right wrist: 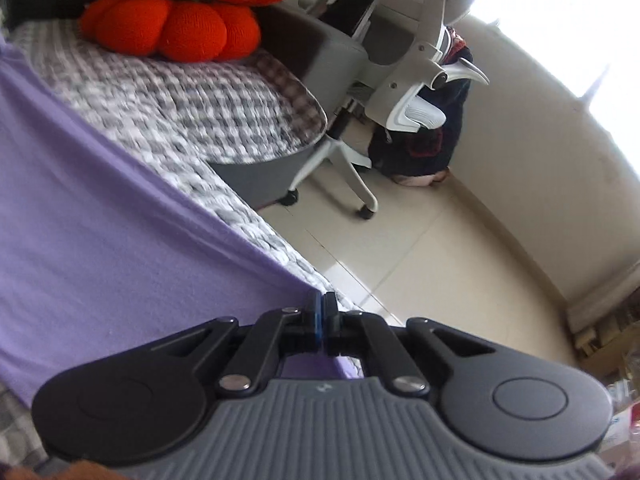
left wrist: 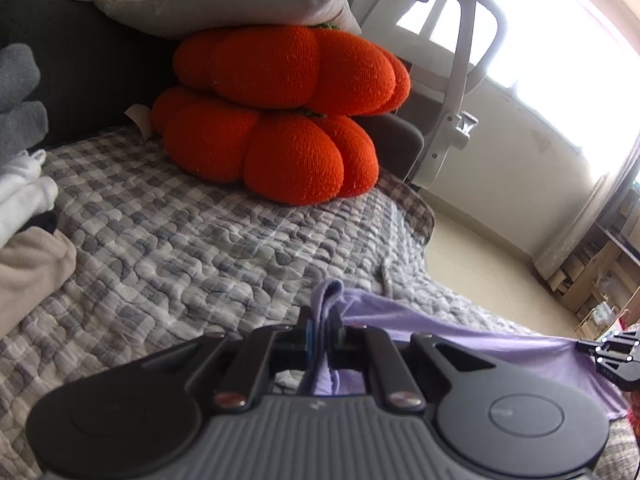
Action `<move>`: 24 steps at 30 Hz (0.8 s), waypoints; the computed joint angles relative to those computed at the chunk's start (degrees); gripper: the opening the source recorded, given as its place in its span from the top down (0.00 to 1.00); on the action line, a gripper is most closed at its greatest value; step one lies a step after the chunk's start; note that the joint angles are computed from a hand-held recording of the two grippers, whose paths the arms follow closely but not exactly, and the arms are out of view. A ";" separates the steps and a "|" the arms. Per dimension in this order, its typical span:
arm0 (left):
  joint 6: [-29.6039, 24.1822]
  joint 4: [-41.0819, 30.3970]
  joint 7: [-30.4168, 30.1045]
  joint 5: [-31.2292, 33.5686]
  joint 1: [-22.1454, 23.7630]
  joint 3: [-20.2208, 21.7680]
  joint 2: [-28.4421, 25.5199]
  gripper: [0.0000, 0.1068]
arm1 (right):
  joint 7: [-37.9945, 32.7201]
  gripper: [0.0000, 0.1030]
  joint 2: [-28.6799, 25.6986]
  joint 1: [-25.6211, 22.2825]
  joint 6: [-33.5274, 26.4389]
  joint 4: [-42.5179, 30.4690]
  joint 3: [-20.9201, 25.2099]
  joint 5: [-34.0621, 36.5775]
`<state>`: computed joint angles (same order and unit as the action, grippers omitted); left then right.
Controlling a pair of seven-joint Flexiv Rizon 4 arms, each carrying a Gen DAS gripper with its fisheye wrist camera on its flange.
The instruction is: Fold clothes
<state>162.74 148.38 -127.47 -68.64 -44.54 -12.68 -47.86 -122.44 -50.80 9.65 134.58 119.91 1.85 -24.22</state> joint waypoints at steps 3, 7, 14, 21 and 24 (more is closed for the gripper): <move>-1.94 -0.41 -1.29 3.21 2.00 0.53 -1.37 0.94 | -1.64 1.00 -1.21 2.78 -1.49 -0.62 -1.36 2.13; -1.70 0.04 -4.02 7.39 3.16 2.05 -2.57 0.93 | -3.73 0.99 -2.15 5.28 -0.21 -1.37 -2.47 6.78; -2.60 0.46 -3.61 6.51 3.15 1.46 -2.24 0.73 | -2.19 0.97 -2.09 4.54 2.45 -2.28 -3.39 13.41; -4.34 -1.83 10.12 -19.54 -4.11 -5.02 2.71 0.53 | 10.47 0.97 -1.52 -10.82 0.61 -3.06 -1.40 5.81; -4.65 -2.74 12.25 -19.80 -4.84 -5.70 3.78 0.50 | 19.03 0.94 -0.87 -21.30 -2.60 -2.90 1.73 -5.41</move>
